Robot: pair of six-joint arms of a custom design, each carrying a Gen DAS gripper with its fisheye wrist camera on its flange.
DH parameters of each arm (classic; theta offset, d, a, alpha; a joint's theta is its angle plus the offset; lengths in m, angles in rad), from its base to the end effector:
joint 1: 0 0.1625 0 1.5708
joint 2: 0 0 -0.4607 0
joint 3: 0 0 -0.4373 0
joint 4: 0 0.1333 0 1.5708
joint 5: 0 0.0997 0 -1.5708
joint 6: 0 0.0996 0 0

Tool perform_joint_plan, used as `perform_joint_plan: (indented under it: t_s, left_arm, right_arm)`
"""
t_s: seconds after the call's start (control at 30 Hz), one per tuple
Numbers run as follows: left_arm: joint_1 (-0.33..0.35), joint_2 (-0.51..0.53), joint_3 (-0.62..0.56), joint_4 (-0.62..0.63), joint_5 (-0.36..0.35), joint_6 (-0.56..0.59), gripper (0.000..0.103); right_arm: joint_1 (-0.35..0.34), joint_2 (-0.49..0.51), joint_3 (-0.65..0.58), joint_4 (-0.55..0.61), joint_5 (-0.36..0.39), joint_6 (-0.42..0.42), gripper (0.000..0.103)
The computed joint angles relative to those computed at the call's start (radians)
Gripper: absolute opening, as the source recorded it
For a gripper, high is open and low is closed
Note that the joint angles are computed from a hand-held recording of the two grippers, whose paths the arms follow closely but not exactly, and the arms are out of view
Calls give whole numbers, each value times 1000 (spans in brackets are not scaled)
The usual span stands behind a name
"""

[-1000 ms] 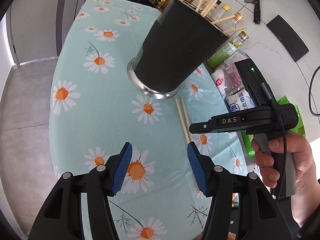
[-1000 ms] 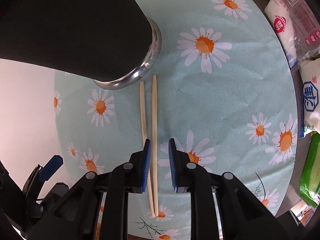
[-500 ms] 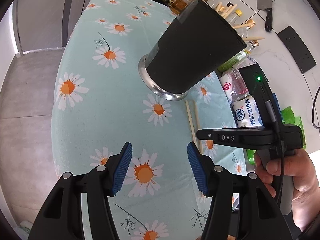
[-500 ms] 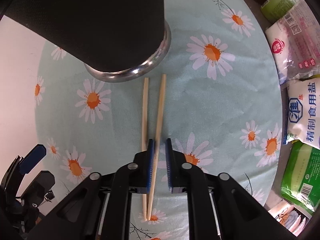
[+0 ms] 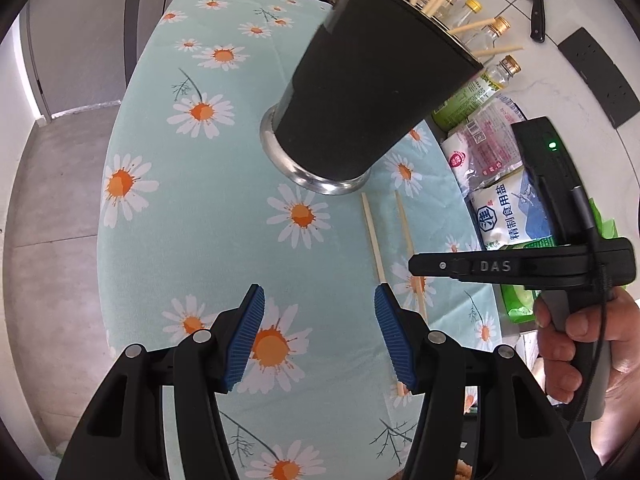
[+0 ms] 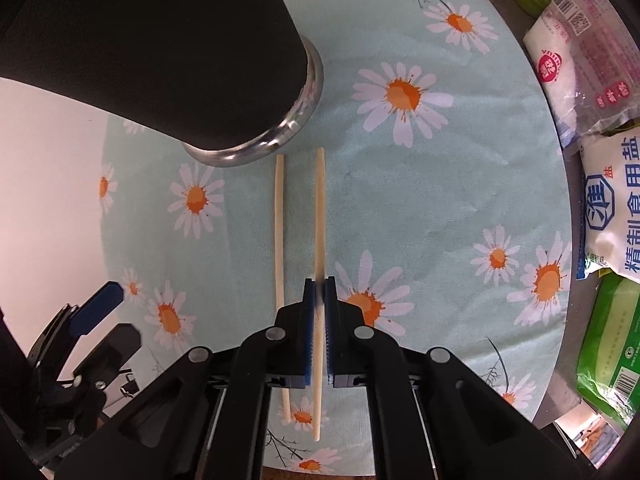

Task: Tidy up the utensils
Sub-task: 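Close the right tool on one chopstick beside the holder's base, then hold the chopstick in the right tool while the left tool closes on the other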

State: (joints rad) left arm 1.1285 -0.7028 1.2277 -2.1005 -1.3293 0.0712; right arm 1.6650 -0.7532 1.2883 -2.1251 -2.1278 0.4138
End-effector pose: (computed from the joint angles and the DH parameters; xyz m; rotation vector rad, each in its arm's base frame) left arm -0.2133 -0.8175 0.1449 0.7367 2.8093 -0.0719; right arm 0.1568 -0.8024 0.1720 -0.4206 -2.5649 0.2109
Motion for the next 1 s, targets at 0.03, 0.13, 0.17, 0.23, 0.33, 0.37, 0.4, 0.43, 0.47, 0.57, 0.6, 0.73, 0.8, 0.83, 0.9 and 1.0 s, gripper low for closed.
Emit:
perform_joint_plan:
  t_s: [0.03,0.13,0.17,0.23,0.33,0.37,0.4,0.43,0.47,0.57,0.6,0.73,0.8,0.83,0.9,1.0]
  left_arm:
    - [-6,3,1,4,6,-2,56]
    - [-26,14,-1,10,24,-18,56]
    - [-31,16,2,5,30,-20,56]
    - [-44,24,7,-7,46,-30,56]
    - [-61,46,-5,32,78,-41,56]
    - [-66,53,-6,38,83,-49,56]
    - [-71,57,-5,41,89,-53,56]
    - [-76,62,-3,40,100,-56,56]
    - [-82,66,0,31,120,-64,56]
    - [-89,84,-15,52,151,-112,56]
    - [-90,88,-19,60,150,-122,56]
    - [-99,113,-47,105,177,-151,56]
    - [-101,134,-72,137,181,-160,56]
    - [-103,144,-83,150,187,-167,56]
    - [-106,162,-103,173,204,-187,56]
    - [-107,192,-143,229,212,-214,54]
  right_arm:
    - [-5,-12,9,-18,18,-22,6]
    - [-17,-44,31,-50,54,-78,6]
    - [-19,-57,44,-65,64,-91,6]
    - [-21,-92,89,-100,75,-110,6]
    - [-21,-139,148,-157,79,-139,6]
    - [-26,-155,160,-166,89,-151,6]
    - [-28,-166,170,-171,95,-156,6]
    - [-32,-180,181,-179,101,-163,6]
    - [-34,-188,187,-183,105,-167,6]
    - [-44,-215,216,-198,132,-185,6]
    - [-47,-220,222,-203,139,-191,6]
    - [-57,-242,242,-212,171,-220,6]
    - [-63,-250,250,-218,186,-232,6]
    - [-66,-261,257,-217,193,-239,6]
    - [-71,-269,265,-220,204,-251,6]
    - [-78,-287,280,-225,218,-265,6]
